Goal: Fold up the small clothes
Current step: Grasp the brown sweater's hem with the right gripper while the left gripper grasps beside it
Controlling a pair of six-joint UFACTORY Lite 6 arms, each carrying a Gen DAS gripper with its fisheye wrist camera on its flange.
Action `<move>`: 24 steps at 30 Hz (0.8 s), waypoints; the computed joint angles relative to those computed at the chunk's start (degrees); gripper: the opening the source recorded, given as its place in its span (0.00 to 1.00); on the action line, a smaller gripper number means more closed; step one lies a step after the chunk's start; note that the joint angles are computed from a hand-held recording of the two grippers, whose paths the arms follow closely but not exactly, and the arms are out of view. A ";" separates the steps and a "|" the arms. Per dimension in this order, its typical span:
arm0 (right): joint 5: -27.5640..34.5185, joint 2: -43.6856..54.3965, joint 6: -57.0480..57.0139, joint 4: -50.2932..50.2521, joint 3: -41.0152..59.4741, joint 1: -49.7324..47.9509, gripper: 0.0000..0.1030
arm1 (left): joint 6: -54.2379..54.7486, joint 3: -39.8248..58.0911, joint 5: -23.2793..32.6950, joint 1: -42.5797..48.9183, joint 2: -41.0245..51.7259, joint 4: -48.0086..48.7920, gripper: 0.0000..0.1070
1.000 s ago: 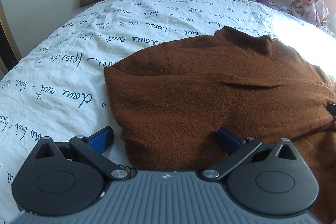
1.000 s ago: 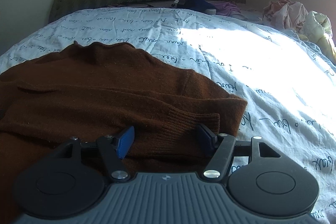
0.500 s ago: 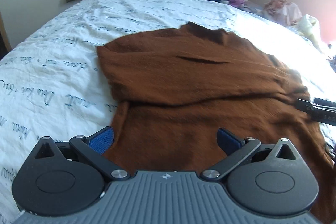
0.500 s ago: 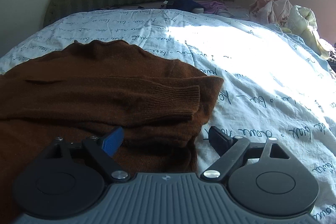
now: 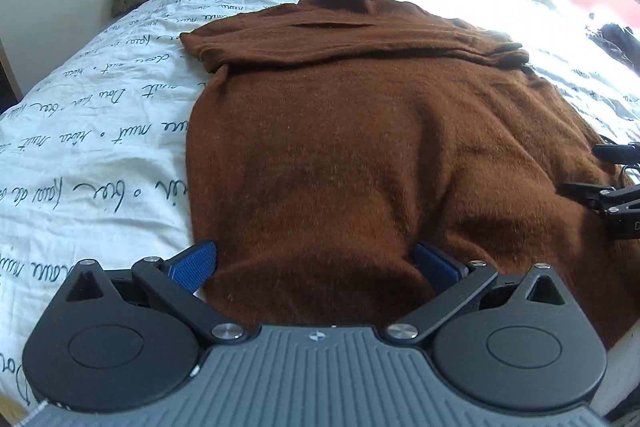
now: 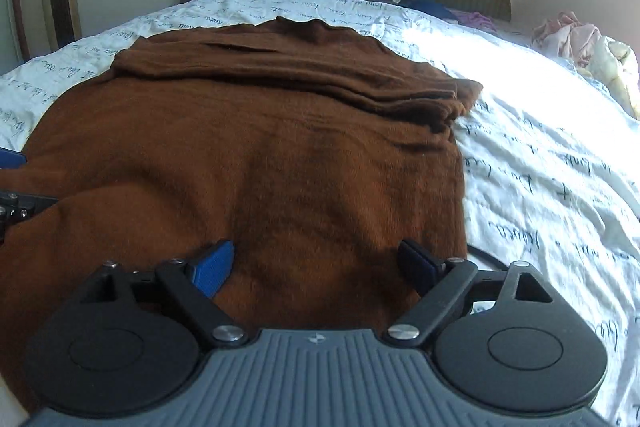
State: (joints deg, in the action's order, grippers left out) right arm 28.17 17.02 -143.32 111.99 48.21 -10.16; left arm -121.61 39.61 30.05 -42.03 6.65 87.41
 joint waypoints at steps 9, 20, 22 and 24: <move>8.01 -9.28 14.50 -26.79 -6.27 -14.78 0.88 | 7.73 -14.32 -3.20 -3.46 -24.47 -14.71 0.96; 16.27 -16.89 16.18 -41.20 -12.53 -27.90 0.88 | 10.38 -19.06 0.33 -13.91 -28.42 -23.02 0.96; 22.05 -15.46 18.81 -42.41 -9.82 -33.32 0.88 | 11.48 -22.36 -7.36 -8.43 -34.92 -24.11 0.96; 27.72 -12.38 23.80 -44.61 -6.06 -36.02 0.87 | 11.64 -25.12 -16.50 -1.79 -38.80 -23.48 0.96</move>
